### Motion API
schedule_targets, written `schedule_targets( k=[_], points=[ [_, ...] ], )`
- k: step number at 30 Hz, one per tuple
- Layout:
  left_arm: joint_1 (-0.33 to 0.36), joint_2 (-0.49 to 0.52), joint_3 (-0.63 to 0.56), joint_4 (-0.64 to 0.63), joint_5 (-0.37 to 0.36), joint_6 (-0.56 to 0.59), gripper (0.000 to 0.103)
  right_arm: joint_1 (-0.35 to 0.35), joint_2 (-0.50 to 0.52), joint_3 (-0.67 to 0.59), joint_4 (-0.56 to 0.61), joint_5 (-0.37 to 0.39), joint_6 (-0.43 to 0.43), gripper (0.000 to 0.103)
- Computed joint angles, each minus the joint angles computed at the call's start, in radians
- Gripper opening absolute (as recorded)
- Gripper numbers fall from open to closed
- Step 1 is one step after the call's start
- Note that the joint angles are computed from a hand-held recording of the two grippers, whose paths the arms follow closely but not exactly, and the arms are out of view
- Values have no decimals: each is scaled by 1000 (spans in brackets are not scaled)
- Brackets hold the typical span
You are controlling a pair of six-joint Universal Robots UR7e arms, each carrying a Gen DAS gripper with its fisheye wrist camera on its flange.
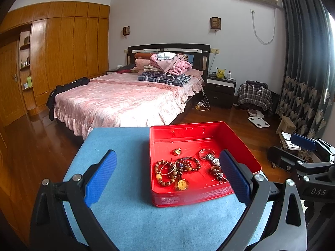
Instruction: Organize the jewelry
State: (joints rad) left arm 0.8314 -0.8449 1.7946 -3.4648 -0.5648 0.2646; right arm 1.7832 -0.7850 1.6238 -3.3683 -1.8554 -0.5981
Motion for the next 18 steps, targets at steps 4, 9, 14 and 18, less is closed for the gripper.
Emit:
schedule_targets(
  k=[4, 9, 14, 18],
  points=[
    [0, 0, 0, -1, -1, -1, 95, -4, 2, 0, -2, 0, -4, 97],
    [5, 8, -3, -13, -9, 7, 95, -9, 5, 4, -11, -6, -14, 97],
    [4, 17, -2, -33, 1, 16, 95, -12, 6, 3, -10, -7, -17, 97],
    [3, 20, 1, -44, 8, 10, 95, -13, 6, 7, -13, -14, -19, 97]
  ],
)
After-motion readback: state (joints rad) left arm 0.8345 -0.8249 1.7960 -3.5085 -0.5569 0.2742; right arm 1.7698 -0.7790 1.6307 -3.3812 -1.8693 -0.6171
